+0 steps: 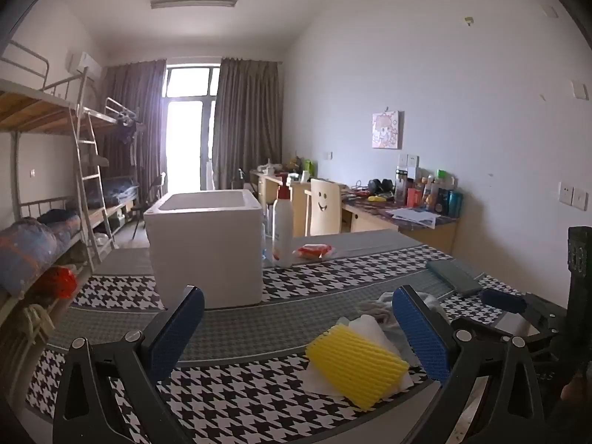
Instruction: Organize soft objects
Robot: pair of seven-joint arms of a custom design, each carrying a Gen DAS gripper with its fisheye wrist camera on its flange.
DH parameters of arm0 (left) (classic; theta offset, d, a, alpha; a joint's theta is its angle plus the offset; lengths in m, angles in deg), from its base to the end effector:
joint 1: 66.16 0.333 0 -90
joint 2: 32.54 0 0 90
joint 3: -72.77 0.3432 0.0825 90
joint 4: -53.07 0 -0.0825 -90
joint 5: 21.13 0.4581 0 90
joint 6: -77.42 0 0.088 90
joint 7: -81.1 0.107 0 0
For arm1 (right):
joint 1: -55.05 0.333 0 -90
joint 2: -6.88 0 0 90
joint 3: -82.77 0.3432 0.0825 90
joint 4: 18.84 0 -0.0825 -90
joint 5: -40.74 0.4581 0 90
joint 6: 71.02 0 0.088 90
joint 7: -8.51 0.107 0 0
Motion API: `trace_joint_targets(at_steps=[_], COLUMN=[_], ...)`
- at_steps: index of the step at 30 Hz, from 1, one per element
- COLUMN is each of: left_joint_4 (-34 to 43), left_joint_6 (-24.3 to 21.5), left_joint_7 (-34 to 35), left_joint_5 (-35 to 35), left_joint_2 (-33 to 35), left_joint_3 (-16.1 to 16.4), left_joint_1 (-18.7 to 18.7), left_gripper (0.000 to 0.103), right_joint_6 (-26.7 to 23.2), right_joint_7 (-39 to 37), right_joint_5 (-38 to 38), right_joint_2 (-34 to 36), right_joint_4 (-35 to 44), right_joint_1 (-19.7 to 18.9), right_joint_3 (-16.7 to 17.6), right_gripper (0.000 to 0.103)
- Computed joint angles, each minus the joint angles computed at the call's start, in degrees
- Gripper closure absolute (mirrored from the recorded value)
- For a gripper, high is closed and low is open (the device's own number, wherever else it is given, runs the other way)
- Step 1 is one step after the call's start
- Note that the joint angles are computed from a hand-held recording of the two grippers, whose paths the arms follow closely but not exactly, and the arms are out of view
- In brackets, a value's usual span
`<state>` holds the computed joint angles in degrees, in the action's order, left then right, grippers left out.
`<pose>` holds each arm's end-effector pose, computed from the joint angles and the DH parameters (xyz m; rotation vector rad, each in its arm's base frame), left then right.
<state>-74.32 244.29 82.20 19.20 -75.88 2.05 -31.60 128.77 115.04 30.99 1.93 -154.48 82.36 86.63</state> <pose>0.3901 -0.4621 0.5158 -1.4295 1.4333 -1.1200 0.4889 0.3202 0.4884 -1.6813 1.0447 -0.5429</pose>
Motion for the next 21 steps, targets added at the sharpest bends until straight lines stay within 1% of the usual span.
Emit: trace_joint_targets(at_steps=[1, 2, 3, 4, 6, 7, 9, 10, 14, 15, 19, 21], left_joint_4=[0.3, 1.3, 1.7, 1.7, 1.2, 0.0, -0.1, -0.5, -0.4, -0.2, 0.1, 0.3], left_joint_6=[-1.7, -2.9, -3.3, -3.4, -3.7, -3.1, -3.0, -2.7, -3.0, -3.6, -4.6, -4.8], left_joint_7=[-1.7, 0.2, 0.3, -0.2, -1.2, -1.7, -2.3, -2.6, -2.5, -2.3, -2.5, -2.4], left_joint_5=[0.6, -0.5, -0.5, -0.5, -0.4, -0.3, 0.1, 0.3, 0.8, 0.9, 1.3, 1.6], left_joint_2=[-0.8, 0.4, 0.8, 0.4, -0.8, -1.5, -1.7, -2.0, -1.5, -1.4, -0.7, -0.3], left_joint_3=[0.0, -0.8, -1.0, -1.1, -0.8, 0.1, 0.0, 0.2, 0.2, 0.1, 0.0, 0.1], left_joint_1=[0.0, 0.5, 0.7, 1.0, 0.6, -0.1, 0.0, -0.2, -0.4, -0.5, -0.6, -0.7], left_gripper=[0.001, 0.001, 0.001, 0.001, 0.001, 0.001, 0.001, 0.001, 0.001, 0.001, 0.001, 0.001], right_joint_6=[2.3, 2.3, 2.2, 1.4, 1.4, 1.4, 1.5, 0.7, 1.1, 1.2, 2.2, 2.8], right_joint_7=[-0.5, -0.4, -0.1, -1.3, -1.1, -1.2, -1.3, -1.0, -0.1, -2.1, -6.3, -6.2], right_joint_5=[0.9, 0.7, 0.4, 1.5, 1.3, 1.4, 1.5, 1.1, 0.4, 2.5, 6.6, 6.6], right_joint_2=[0.5, 0.5, 0.4, 0.3, 0.2, 0.2, 0.0, -0.5, -0.9, -0.7, -0.8, -0.9], right_joint_4=[-0.2, -0.2, -0.2, -0.1, -0.2, -0.2, -0.4, -0.4, -0.6, -0.5, -0.8, -0.9], right_joint_1=[-0.2, -0.3, -0.5, -0.7, -0.7, -0.7, -0.6, -0.5, -0.1, -0.4, -0.8, -0.5], right_joint_3=[0.3, 0.4, 0.4, 1.0, 0.9, 1.0, 0.9, 0.7, -0.2, 0.9, 2.3, 2.0], right_gripper=[0.003, 0.003, 0.003, 0.003, 0.003, 0.003, 0.003, 0.003, 0.003, 0.003, 0.003, 0.003])
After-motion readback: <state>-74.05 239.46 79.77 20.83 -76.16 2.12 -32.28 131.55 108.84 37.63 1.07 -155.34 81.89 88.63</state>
